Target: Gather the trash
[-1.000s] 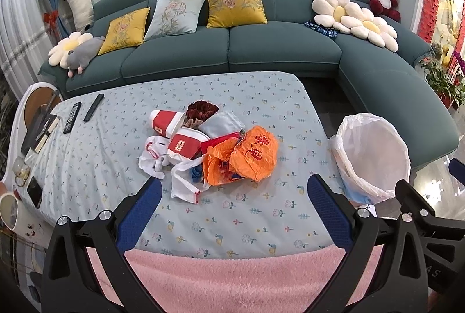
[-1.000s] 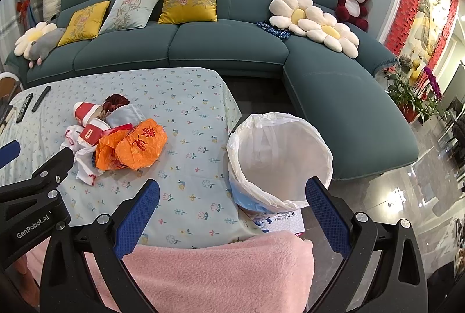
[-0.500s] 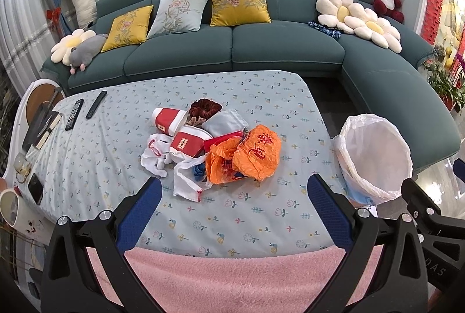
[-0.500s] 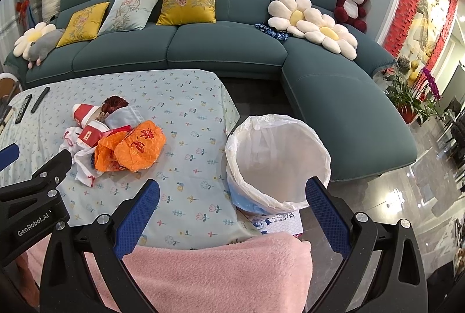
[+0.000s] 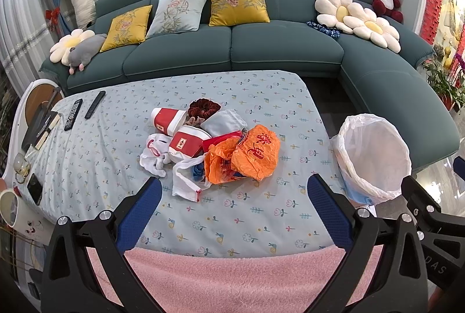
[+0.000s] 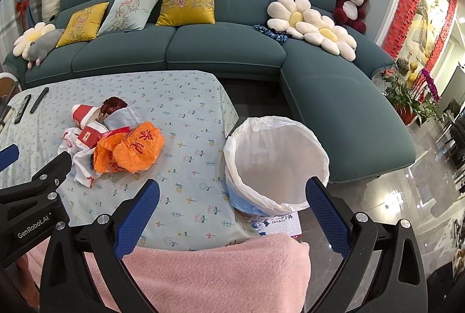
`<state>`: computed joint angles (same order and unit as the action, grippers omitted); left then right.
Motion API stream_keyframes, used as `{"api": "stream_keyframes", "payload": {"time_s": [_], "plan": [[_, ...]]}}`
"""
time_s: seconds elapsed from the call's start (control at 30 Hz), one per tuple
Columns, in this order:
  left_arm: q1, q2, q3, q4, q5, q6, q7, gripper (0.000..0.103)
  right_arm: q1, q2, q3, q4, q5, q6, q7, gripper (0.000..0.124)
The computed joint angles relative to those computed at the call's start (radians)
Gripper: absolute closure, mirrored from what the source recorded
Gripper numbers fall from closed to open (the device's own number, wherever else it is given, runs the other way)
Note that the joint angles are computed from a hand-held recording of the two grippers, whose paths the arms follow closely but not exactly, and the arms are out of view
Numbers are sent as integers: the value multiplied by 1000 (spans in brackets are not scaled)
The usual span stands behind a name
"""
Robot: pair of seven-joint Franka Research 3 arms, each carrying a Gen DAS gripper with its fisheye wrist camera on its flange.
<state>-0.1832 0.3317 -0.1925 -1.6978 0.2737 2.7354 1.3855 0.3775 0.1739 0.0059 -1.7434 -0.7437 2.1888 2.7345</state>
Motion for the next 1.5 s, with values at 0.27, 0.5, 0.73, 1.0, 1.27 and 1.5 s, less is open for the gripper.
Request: {"api": "stream_keyframes", "payload": {"time_s": [0.27, 0.5, 0.73, 1.0, 1.27, 1.5], "plan": [[7, 5, -13, 8, -32, -7, 31, 7, 0, 1, -1, 6, 0, -6, -6, 28], [3, 5, -10, 10, -29, -2, 24, 7, 1, 3, -1, 9, 0, -8, -6, 28], [19, 11, -27, 20, -68, -18, 55, 7, 8, 15, -3, 32, -14, -28, 9, 28], [83, 59, -69, 49, -187, -37, 215, 7, 19, 63, -16, 62, -26, 13, 51, 28], [104, 178, -22, 165, -194, -124, 233, 7, 50, 193, -48, 164, 8, 93, 25, 28], [108, 316, 36, 329, -150, -217, 144, 7, 66, 337, -83, 302, 147, 162, -60, 28]]}}
